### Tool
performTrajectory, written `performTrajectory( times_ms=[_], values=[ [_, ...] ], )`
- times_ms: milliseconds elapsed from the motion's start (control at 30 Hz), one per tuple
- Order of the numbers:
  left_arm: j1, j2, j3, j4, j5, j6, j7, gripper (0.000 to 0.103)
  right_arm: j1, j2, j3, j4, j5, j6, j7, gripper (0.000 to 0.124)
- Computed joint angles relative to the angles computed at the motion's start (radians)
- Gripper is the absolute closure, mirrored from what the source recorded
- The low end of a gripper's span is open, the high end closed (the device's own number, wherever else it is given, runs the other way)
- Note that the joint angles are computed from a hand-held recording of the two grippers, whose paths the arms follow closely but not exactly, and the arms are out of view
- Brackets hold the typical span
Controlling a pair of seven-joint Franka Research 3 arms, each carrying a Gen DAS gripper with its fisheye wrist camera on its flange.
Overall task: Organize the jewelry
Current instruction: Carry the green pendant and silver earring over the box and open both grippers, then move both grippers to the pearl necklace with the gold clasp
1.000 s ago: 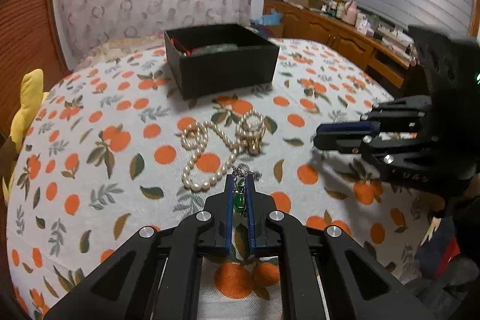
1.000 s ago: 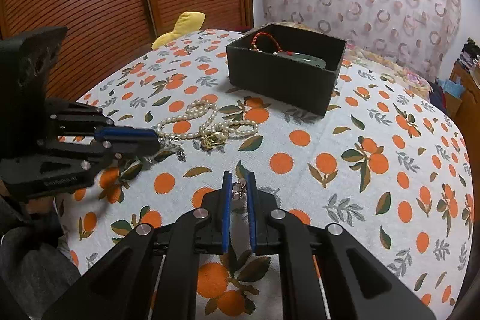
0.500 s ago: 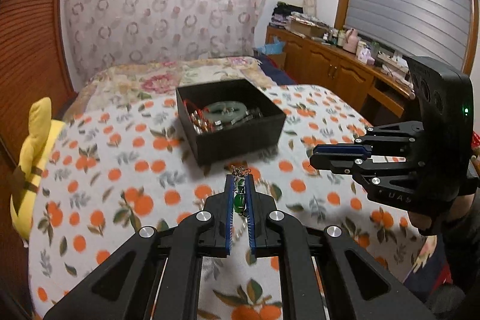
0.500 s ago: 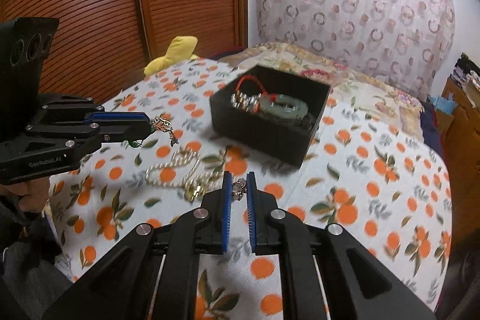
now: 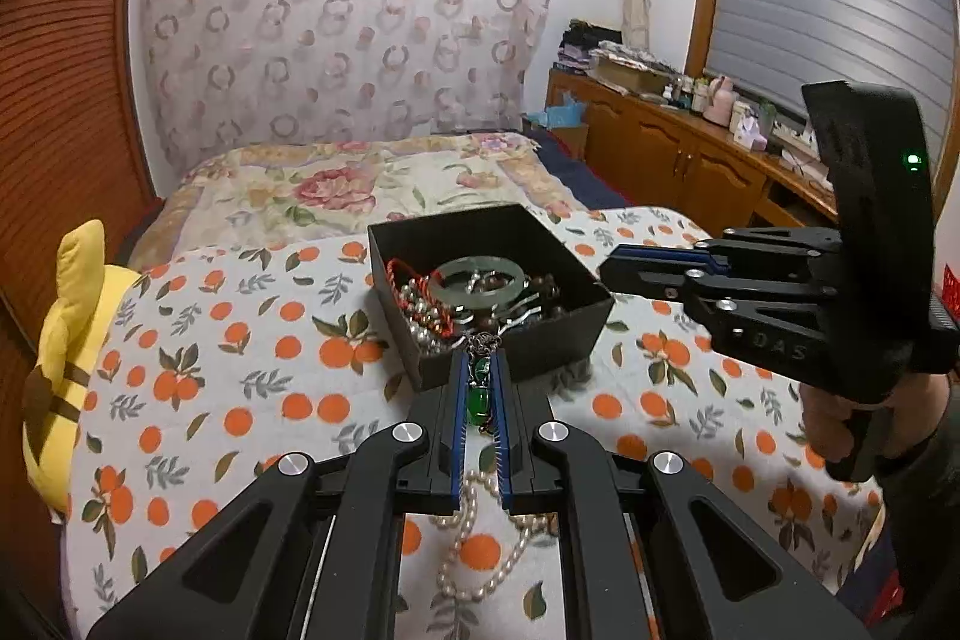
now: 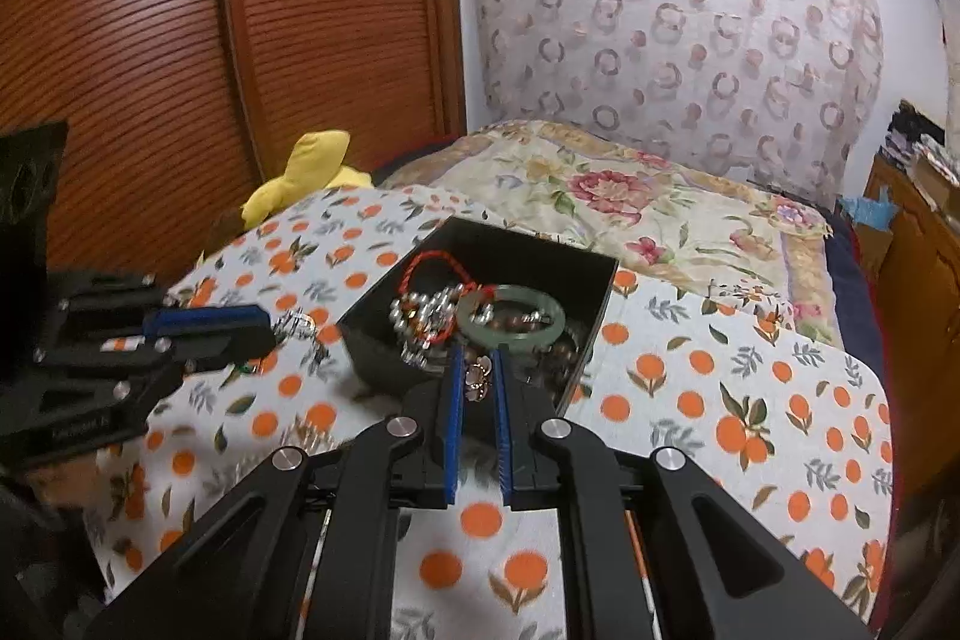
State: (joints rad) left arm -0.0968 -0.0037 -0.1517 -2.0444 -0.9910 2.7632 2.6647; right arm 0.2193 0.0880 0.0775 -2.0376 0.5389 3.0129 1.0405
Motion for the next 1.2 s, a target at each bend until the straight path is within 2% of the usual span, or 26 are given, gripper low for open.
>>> performTrajectory(
  times_ms=[433,500,600,1033,1200],
  values=[
    [0.023,0.088,-0.040,0.116,0.109,-0.005,-0.110,0.096,-0.035,0.126,0.013,0.152,0.016,-0.056,0.018,0.112],
    [0.031,0.100,-0.048,0.130,0.122,-0.009,-0.122,0.096,-0.041,0.136,0.016,0.163,0.017,-0.064,0.019,0.101],
    [0.040,0.115,-0.060,0.145,0.148,-0.010,-0.144,0.096,-0.050,0.144,0.024,0.172,0.031,-0.067,0.006,0.098],
    [0.062,0.214,-0.115,0.242,0.333,0.013,-0.304,0.096,-0.062,0.085,0.027,0.079,0.076,-0.014,-0.021,0.096],
    [0.084,0.212,-0.135,0.238,0.344,0.013,-0.318,0.085,-0.053,0.039,0.032,0.023,0.106,0.005,-0.060,0.096]
  ],
)
